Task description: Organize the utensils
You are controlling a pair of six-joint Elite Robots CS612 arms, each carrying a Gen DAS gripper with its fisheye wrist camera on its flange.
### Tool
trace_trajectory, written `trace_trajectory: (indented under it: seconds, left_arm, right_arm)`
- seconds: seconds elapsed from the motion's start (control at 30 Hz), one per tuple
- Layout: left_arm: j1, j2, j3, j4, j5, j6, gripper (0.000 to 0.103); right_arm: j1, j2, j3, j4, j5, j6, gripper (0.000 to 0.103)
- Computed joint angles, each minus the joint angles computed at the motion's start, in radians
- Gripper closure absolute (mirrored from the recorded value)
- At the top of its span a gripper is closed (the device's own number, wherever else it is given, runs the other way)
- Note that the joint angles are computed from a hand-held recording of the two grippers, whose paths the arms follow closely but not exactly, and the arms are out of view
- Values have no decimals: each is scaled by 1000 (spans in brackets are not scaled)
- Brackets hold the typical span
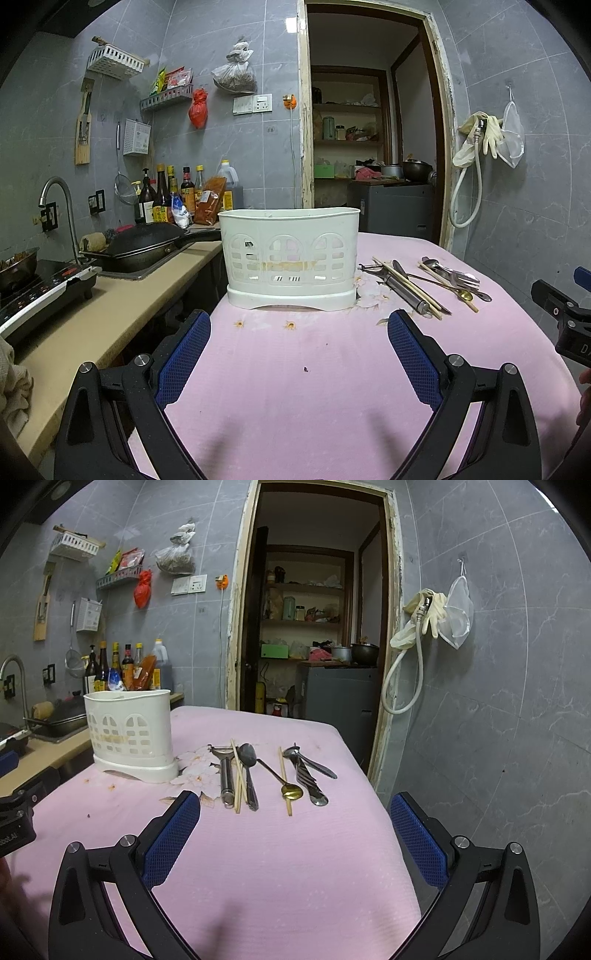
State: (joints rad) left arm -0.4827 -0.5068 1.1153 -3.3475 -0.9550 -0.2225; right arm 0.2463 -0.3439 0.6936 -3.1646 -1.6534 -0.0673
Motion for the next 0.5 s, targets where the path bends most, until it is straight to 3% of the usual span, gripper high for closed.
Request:
trace_trajectory:
  seconds: [0.5]
  left_arm:
    - [0, 1, 0, 0, 0, -2, 9]
  right_arm:
    - [0, -1, 1, 2, 0, 2, 0]
